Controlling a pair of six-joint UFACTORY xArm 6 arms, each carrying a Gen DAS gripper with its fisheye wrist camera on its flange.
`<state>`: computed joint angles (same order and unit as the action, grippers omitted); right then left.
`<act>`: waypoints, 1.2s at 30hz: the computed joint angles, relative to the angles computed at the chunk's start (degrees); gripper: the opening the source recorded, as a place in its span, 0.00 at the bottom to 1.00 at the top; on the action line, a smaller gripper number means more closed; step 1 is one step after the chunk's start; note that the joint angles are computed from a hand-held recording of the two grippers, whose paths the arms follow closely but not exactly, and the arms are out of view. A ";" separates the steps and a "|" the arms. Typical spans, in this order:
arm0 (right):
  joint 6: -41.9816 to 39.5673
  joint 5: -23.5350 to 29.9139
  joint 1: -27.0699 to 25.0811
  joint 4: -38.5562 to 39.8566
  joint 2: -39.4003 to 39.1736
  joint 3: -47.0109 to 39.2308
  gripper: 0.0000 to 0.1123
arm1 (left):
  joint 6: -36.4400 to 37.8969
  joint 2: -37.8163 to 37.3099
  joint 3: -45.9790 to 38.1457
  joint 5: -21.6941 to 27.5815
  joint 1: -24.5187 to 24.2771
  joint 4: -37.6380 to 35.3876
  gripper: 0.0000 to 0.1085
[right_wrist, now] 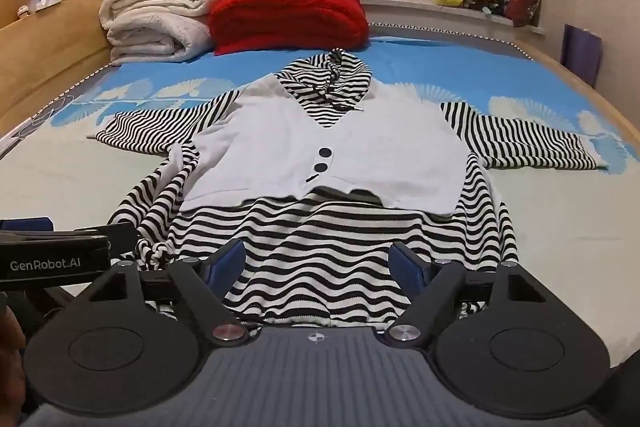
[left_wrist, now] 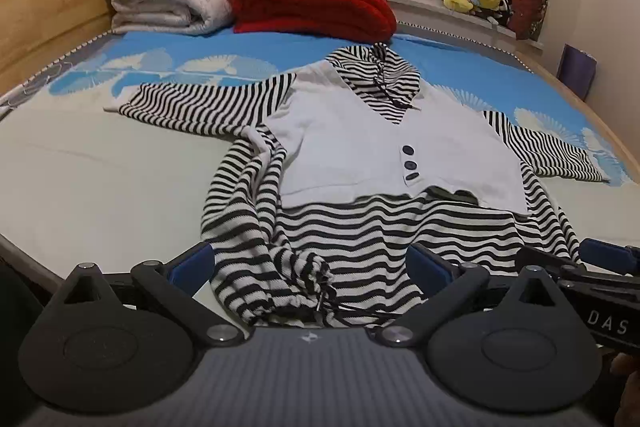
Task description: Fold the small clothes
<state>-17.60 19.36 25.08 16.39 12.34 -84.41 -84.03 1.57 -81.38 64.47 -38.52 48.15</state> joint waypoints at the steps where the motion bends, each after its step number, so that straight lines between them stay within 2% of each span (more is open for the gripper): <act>1: -1.63 1.28 -0.43 1.69 -0.17 -0.74 0.71 | 0.20 0.02 0.07 -0.28 0.05 -0.20 0.94; 4: -2.52 0.48 -0.51 2.30 -1.19 0.42 0.69 | 0.79 0.05 0.50 -1.91 0.41 -1.08 0.94; 36: -0.87 4.97 -1.21 -0.04 -0.80 -1.16 0.73 | 1.69 1.08 -0.53 -1.54 1.13 -3.79 0.94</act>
